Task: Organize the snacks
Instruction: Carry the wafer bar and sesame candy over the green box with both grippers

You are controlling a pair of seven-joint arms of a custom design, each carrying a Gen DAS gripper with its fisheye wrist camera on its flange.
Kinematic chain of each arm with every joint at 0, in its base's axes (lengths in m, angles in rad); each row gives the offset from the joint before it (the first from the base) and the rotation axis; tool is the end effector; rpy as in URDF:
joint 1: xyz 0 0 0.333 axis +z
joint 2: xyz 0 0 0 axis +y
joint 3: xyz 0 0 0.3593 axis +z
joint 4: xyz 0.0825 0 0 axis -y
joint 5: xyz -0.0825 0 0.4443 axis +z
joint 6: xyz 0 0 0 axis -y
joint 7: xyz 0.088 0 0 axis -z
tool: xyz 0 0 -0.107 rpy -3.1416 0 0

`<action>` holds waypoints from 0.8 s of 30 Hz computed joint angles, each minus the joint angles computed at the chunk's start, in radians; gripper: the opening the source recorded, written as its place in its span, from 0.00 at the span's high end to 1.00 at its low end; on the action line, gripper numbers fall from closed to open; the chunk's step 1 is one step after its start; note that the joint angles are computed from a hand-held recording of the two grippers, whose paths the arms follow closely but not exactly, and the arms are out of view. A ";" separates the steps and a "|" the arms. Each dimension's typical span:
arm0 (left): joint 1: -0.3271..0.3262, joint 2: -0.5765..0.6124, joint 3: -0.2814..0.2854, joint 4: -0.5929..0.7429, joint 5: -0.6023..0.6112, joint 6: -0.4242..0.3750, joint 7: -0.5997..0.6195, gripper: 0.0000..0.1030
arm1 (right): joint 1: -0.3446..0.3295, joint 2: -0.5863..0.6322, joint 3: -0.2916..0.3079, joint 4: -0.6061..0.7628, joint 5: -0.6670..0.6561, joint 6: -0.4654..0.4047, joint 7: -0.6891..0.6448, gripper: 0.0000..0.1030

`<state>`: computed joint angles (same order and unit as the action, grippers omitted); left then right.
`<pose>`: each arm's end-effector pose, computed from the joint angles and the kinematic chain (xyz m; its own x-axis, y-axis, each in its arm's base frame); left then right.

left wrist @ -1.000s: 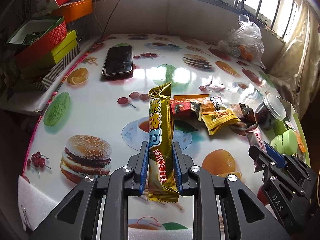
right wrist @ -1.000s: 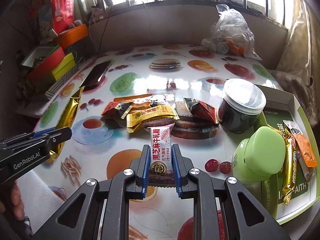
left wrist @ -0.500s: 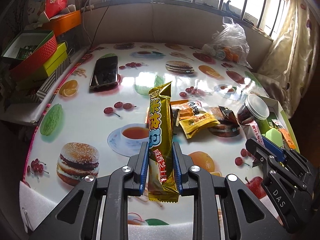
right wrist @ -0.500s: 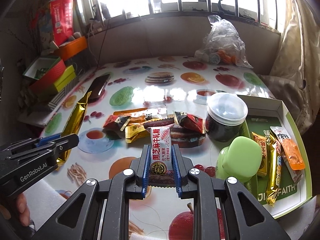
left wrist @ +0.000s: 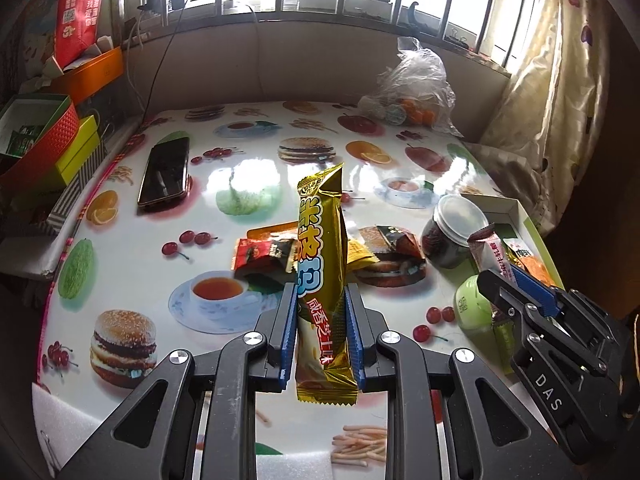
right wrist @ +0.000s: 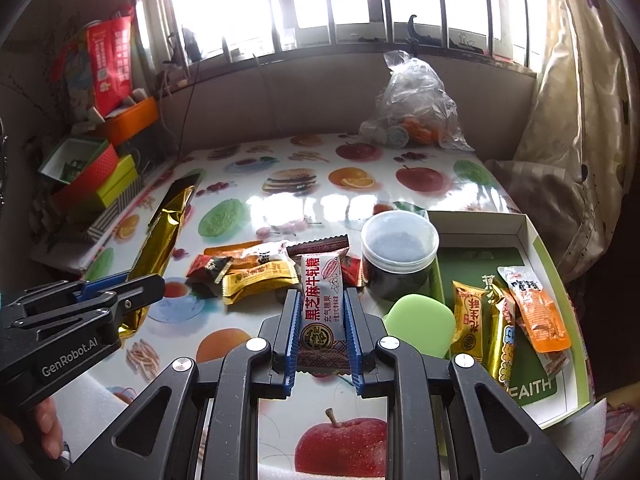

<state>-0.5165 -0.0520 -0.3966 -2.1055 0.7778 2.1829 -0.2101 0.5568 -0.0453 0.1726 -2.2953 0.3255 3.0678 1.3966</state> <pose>0.3866 -0.4622 0.4757 0.3931 -0.9136 0.1039 -0.6876 -0.3670 -0.6265 0.4633 0.3811 0.4683 0.5957 -0.7945 -0.1179 -0.6005 -0.3431 -0.7223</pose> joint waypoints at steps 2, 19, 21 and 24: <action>0.001 0.011 0.002 0.015 0.008 0.020 0.005 0.77 | -0.006 -0.009 -0.005 -0.006 -0.002 0.004 0.005 0.81; -0.065 0.191 0.058 0.229 0.066 0.068 0.120 0.77 | -0.105 -0.069 -0.049 -0.048 -0.169 -0.007 0.148 0.81; -0.074 0.212 0.068 0.257 0.065 0.077 0.141 0.77 | -0.122 -0.070 -0.048 -0.053 -0.194 -0.007 0.171 0.81; -0.086 0.240 0.083 0.293 0.060 0.089 0.161 0.77 | -0.132 -0.070 -0.058 -0.056 -0.202 -0.013 0.181 0.81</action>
<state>-0.6024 0.1875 -0.3135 -1.8129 0.8375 2.2723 -0.0489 0.4244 -0.1152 0.1143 -2.3511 0.1233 3.0550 1.5776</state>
